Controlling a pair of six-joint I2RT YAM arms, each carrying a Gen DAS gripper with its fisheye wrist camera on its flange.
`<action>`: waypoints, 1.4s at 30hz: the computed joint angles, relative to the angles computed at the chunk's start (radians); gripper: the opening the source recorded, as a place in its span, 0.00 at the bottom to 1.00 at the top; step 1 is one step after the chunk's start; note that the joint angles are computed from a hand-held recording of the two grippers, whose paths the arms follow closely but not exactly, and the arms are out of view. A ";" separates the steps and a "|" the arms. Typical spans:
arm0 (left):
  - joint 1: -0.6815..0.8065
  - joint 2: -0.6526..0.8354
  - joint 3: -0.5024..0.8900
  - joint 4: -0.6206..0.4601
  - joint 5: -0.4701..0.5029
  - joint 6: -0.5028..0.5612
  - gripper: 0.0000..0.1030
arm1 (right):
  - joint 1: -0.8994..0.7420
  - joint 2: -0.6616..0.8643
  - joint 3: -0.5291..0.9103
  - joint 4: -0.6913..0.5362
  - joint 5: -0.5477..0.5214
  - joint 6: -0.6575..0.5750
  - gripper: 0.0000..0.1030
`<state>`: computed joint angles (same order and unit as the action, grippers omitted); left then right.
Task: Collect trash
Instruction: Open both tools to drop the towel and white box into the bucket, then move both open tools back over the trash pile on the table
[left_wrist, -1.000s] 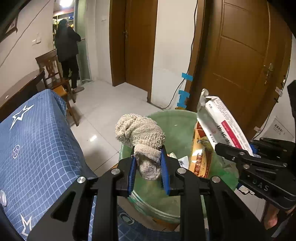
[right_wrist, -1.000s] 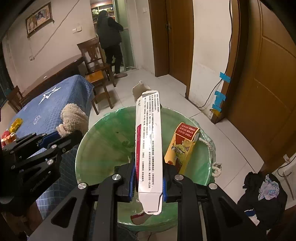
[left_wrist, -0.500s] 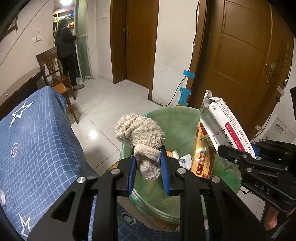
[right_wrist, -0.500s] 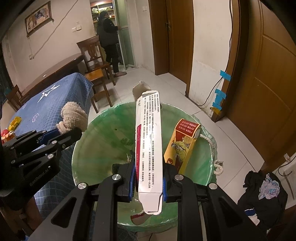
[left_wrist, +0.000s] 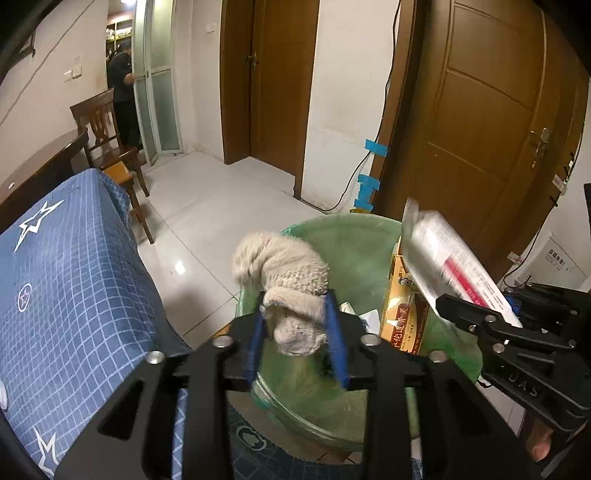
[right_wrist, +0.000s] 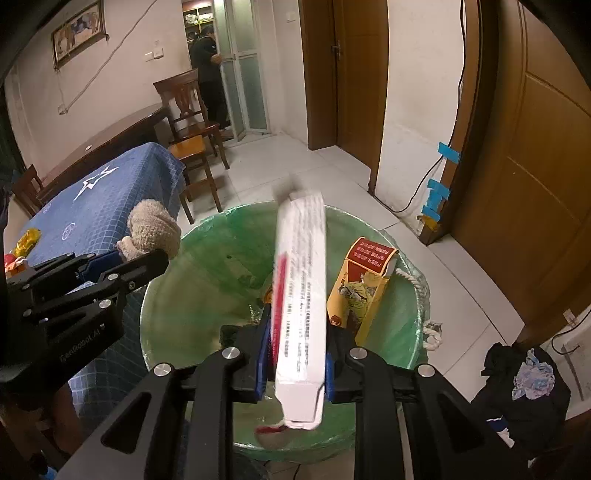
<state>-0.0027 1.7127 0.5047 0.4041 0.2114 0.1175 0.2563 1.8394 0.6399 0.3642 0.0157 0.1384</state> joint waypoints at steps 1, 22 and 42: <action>0.004 -0.001 -0.003 0.007 -0.006 -0.003 0.55 | -0.001 0.000 -0.004 0.006 0.000 0.003 0.30; 0.562 -0.452 -0.185 -0.345 0.350 0.381 0.72 | 0.439 -0.508 -0.488 0.275 0.315 0.155 0.82; 1.506 0.411 0.806 -0.889 0.462 0.850 0.74 | 1.017 0.005 0.036 0.198 0.330 0.243 0.89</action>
